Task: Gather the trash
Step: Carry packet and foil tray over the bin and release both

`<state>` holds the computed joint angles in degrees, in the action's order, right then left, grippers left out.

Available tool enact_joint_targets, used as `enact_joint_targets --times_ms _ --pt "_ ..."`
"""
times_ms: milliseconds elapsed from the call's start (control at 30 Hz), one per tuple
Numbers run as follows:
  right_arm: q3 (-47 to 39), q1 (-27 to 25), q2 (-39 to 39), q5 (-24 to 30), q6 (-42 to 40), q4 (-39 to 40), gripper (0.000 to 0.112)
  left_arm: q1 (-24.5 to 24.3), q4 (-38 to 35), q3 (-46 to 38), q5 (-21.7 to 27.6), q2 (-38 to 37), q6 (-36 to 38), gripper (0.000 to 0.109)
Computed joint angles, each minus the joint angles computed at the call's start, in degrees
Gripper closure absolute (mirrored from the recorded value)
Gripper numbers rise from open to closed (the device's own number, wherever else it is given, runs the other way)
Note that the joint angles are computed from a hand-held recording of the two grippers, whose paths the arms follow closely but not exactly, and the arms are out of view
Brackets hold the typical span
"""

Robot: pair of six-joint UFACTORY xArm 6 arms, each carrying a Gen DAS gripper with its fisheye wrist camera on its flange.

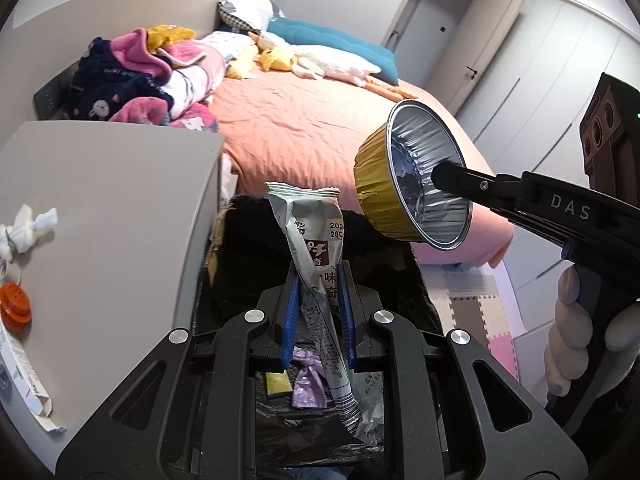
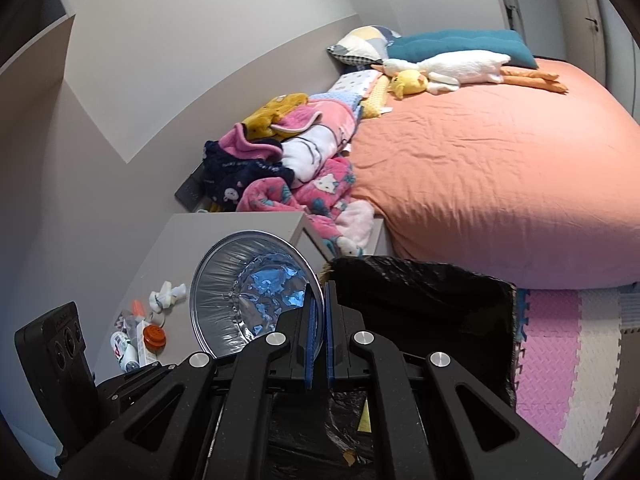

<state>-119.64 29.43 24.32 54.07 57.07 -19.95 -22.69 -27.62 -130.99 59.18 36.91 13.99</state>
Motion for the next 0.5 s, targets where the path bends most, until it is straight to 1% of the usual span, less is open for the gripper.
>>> enact_joint_targets --times_ms 233,267,300,333,367,400,433,500 --pt "2.26 -0.67 -1.68 1.17 1.36 0.66 0.107 -0.46 0.45 -4.78 3.37 3.07 -0.58 0.090" --pt "2.85 -1.02 -2.05 1.13 1.51 1.82 0.105 -0.48 0.83 -5.94 4.44 3.72 -1.29 0.084" --pt "3.20 -1.13 -2.29 1.16 2.07 2.08 0.099 -0.42 1.91 -9.47 6.86 5.72 -2.96 0.075" --pt "3.23 -1.17 -2.42 1.85 3.09 1.74 0.076 -0.31 3.06 -12.68 8.23 7.68 -4.35 0.040" --pt "2.25 -0.86 -2.24 4.48 5.17 0.01 0.044 -0.65 5.98 -13.49 8.41 8.12 -6.61 0.010" --pt "2.51 -0.54 -2.60 5.23 7.00 -2.00 0.036 -0.94 8.01 -11.90 7.07 7.16 -7.45 0.012" --pt "3.85 -0.45 -3.48 4.51 8.04 -3.43 0.035 -1.06 8.32 -9.24 5.19 5.71 -6.74 0.012" --pt "4.18 -0.40 -3.73 4.16 7.45 -3.80 0.035 -1.04 8.74 -7.84 4.15 4.95 -6.77 0.012"
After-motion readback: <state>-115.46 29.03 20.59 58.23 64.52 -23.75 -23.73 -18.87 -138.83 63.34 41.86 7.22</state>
